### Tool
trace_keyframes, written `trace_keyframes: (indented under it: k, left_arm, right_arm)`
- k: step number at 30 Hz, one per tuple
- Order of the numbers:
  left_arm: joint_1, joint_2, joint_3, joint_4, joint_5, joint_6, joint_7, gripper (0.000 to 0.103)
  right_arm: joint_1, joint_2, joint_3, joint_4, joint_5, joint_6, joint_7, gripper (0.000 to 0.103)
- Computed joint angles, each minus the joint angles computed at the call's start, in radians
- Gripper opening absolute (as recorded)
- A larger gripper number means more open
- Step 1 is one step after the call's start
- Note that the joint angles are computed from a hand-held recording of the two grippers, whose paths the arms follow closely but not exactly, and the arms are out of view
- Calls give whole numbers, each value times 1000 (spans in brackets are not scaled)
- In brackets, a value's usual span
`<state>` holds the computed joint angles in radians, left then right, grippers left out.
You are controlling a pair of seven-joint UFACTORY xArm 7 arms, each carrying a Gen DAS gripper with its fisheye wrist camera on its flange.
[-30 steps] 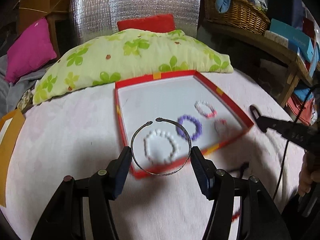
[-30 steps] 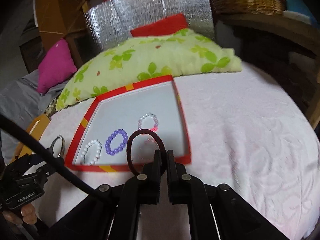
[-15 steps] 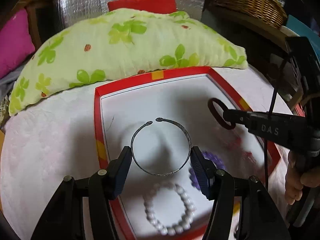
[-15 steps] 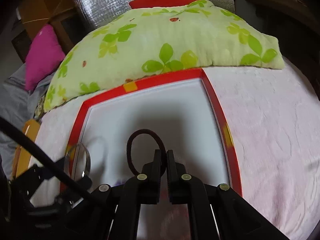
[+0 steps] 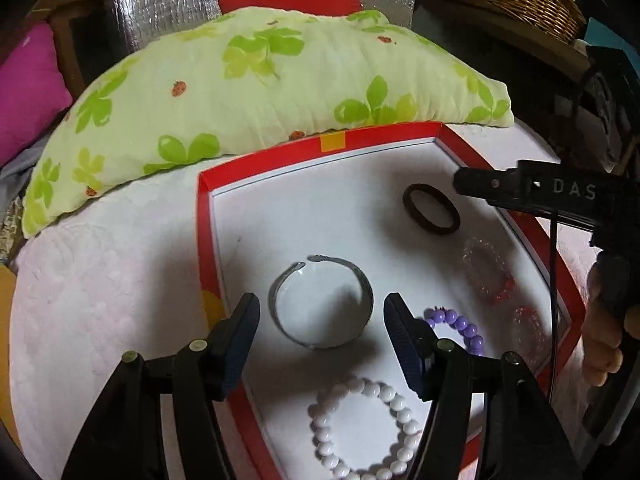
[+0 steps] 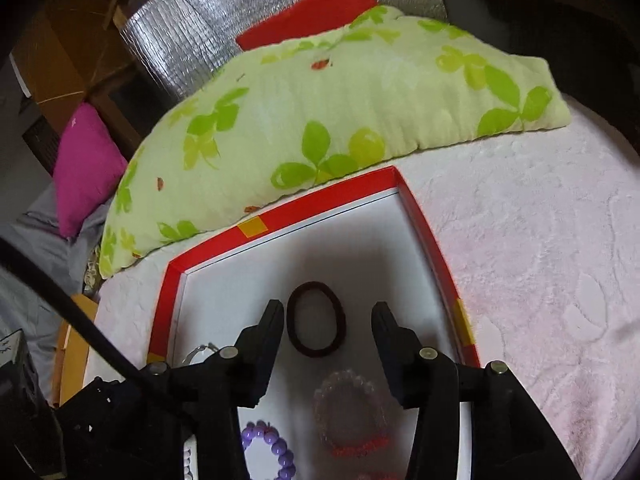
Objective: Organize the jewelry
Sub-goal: 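Open both tools to drop bangle and hair tie in the tray, withdraw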
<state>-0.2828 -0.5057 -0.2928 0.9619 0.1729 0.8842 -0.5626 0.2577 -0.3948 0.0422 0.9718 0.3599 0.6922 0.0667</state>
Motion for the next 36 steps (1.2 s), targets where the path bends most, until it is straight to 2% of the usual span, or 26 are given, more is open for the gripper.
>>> trace_keyframes:
  k: [7, 13, 22, 30, 36]
  left_arm:
    - [6, -73, -13, -17, 12, 79, -27, 66]
    - [6, -179, -15, -53, -17, 103, -53, 67]
    - [-1, -302, -43, -91, -62, 173, -62, 68]
    - [-64, -430, -93, -153, -139, 260, -99, 68]
    - [-116, -511, -133, -185, -185, 329, -123, 68]
  right_arm:
    - [-17, -113, -3, -33, -38, 74, 12, 50]
    - [-8, -249, -63, -81, 0, 148, -27, 50]
    - [-43, -494, -102, -210, 6, 295, -13, 50]
    - [-59, -647, -116, -305, 5, 435, -4, 50]
    - [-72, -700, -101, -337, 4, 470, 6, 50]
